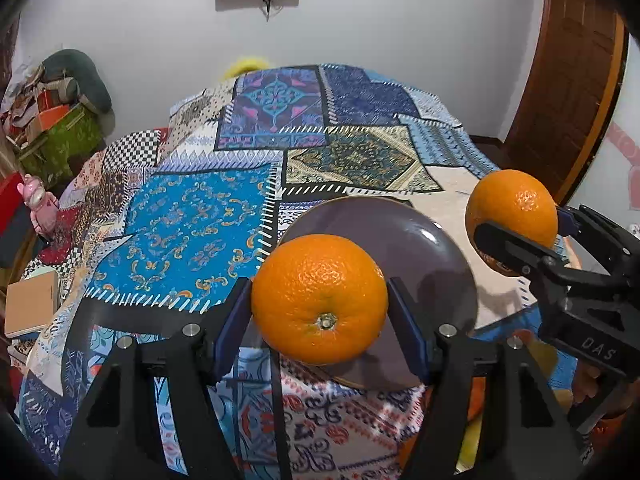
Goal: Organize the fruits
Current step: 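Lift and carry both large oranges over the purple plate with both grippers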
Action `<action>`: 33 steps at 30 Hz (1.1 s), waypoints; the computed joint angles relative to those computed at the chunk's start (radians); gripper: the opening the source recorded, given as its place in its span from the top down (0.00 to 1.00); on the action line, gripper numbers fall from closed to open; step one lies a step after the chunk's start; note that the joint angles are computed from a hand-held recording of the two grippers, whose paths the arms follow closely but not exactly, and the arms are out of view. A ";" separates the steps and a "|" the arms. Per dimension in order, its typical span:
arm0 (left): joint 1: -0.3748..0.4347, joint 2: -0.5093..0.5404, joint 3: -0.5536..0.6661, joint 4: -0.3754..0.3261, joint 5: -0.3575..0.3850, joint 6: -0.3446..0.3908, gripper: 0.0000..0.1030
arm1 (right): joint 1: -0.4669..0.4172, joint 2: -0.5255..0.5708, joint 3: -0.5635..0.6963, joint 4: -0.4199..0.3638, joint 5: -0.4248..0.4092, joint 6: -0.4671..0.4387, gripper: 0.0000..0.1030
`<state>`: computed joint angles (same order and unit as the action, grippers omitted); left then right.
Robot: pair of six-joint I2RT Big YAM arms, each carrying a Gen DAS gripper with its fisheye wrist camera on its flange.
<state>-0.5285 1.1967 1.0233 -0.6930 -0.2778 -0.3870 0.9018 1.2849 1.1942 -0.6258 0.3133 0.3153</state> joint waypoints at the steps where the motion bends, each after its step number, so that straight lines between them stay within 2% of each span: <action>1: 0.003 0.006 0.002 0.001 0.000 0.002 0.35 | -0.004 0.006 0.003 -0.005 -0.005 -0.001 0.40; 7: 0.010 0.039 0.009 0.022 0.015 0.015 0.35 | -0.031 0.037 0.022 -0.030 -0.050 -0.008 0.40; 20: 0.037 0.142 0.065 0.010 0.128 0.021 0.35 | -0.075 0.072 0.064 -0.106 -0.137 -0.055 0.41; 33: 0.069 0.193 0.093 0.014 0.171 0.027 0.35 | -0.107 0.134 0.109 -0.164 -0.214 -0.129 0.40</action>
<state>-0.4592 1.3901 1.1159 -0.6790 -0.1069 -0.3603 0.7952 1.4193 1.3029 -0.7896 0.0991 0.1862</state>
